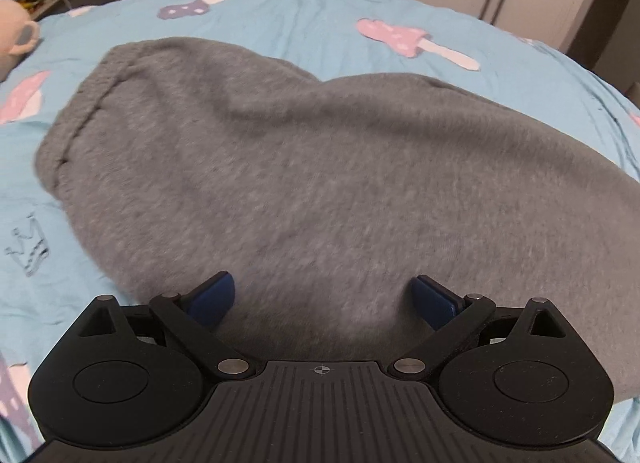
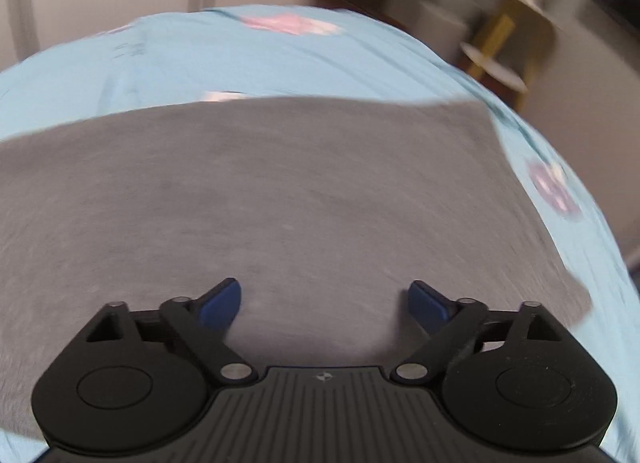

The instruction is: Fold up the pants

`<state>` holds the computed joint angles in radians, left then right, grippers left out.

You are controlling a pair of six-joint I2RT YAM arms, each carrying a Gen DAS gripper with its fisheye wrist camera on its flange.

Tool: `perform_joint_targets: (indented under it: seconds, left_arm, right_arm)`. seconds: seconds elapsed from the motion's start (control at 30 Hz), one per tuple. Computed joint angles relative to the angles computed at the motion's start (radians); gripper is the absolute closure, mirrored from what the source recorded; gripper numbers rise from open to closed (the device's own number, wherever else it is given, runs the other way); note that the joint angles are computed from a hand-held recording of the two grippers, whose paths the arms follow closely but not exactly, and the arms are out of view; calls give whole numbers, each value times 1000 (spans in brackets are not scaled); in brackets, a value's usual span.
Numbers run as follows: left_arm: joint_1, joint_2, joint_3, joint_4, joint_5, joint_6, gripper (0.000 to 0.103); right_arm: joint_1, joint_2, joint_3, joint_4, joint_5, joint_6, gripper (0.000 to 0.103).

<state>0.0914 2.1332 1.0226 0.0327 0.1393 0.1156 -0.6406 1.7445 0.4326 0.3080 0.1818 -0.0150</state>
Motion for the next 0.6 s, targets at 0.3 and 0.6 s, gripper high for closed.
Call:
perform_joint_targets:
  seconds: [0.3, 0.6]
  left_arm:
    - [34, -48, -72, 34, 15, 61, 3]
    - [107, -1, -50, 24, 43, 9, 0]
  right_arm:
    - [-120, -4, 40, -65, -264, 21, 5]
    - [205, 67, 264, -199, -494, 127, 4]
